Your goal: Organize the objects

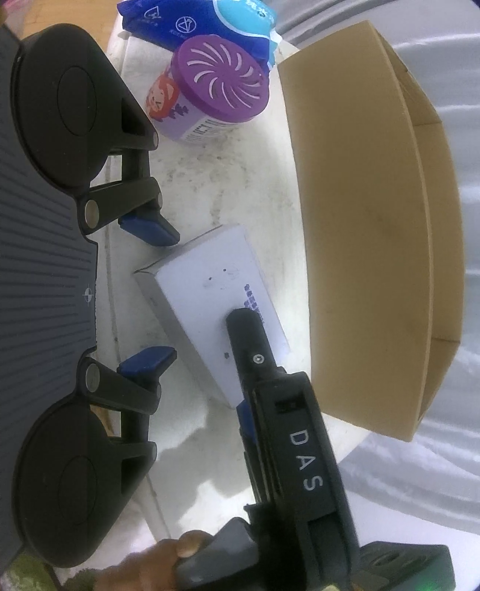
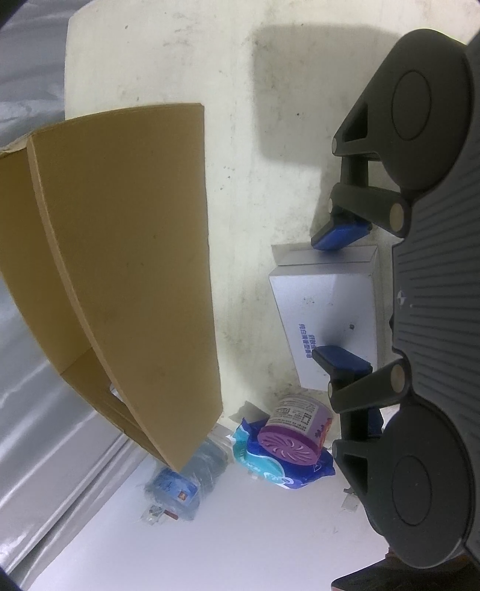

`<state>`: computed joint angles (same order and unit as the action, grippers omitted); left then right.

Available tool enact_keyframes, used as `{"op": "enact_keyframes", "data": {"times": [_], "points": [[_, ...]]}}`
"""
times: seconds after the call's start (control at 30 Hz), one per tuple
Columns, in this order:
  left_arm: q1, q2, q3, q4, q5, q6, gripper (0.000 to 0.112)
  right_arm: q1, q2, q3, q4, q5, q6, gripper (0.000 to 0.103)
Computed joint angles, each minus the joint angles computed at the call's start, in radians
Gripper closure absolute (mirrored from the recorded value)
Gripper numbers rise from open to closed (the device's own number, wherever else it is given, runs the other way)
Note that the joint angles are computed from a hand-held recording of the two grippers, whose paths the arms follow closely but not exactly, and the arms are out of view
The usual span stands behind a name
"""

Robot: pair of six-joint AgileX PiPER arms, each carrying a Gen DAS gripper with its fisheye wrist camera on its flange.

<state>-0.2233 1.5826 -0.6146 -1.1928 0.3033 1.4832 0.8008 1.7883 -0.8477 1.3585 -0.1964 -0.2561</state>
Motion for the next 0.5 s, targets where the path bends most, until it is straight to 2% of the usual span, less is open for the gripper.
{"op": "enact_keyframes", "data": {"times": [0.33,0.43,0.5], "points": [[-0.040,0.007,-0.011,0.074,-0.039,-0.100,0.051,0.011,0.002,0.021,-0.168,-0.029,0.159,0.042],[-0.043,0.013,-0.022,0.108,-0.041,-0.142,0.051,0.008,-0.003,0.036,-0.256,-0.033,0.237,0.042],[-0.039,0.012,-0.028,0.151,-0.034,-0.194,0.051,0.002,-0.010,0.058,-0.378,-0.039,0.352,0.042]]}}
